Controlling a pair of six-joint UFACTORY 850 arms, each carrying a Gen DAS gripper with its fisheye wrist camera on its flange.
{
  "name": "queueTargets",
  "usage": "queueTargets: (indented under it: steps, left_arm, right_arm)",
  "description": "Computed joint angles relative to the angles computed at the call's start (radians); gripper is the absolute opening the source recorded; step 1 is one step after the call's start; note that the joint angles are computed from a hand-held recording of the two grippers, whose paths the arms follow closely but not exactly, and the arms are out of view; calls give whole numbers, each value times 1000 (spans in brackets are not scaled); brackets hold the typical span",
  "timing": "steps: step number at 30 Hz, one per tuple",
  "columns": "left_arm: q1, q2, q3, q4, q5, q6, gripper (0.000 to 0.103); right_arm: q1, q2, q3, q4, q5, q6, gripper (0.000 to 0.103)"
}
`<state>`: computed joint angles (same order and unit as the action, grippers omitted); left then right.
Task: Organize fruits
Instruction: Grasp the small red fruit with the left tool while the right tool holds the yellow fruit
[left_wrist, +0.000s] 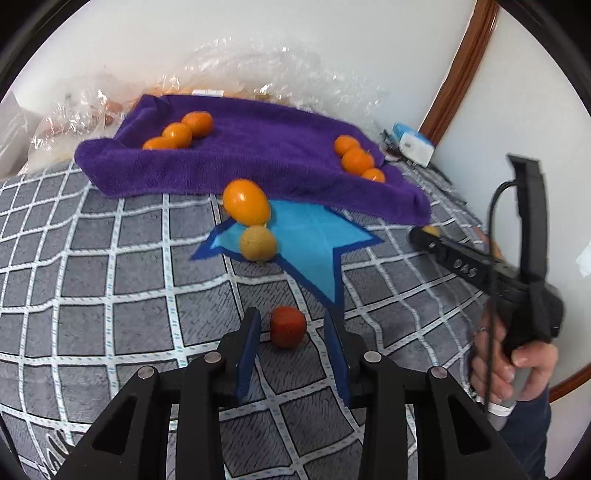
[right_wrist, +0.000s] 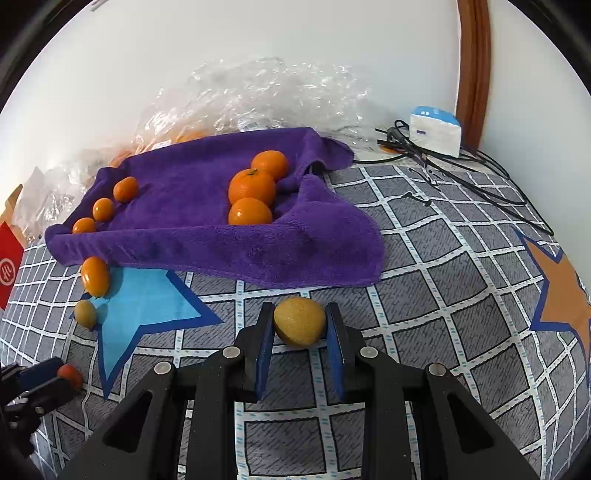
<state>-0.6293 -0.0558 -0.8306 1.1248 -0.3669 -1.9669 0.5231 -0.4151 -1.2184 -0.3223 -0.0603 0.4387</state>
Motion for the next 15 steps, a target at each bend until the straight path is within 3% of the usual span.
queueTargets:
  steps: [3, 6, 8, 12, 15]
  left_arm:
    - [-20, -13, -10, 2, -46, 33, 22]
    - [-19, 5, 3, 17, -62, 16, 22]
    - [-10, 31, 18, 26, -67, -6, 22]
    - [-2, 54, 21, 14, -189, 2, 22]
    - [25, 57, 25, -4, -225, -3, 22]
  right_arm:
    - [-3, -2, -3, 139, -3, -137, 27]
    - [-1, -1, -1, 35, -3, -39, 27]
    - [2, 4, 6, 72, 7, -86, 27]
    - [3, 6, 7, 39, 8, -57, 27]
    - [3, 7, 8, 40, 8, -59, 27]
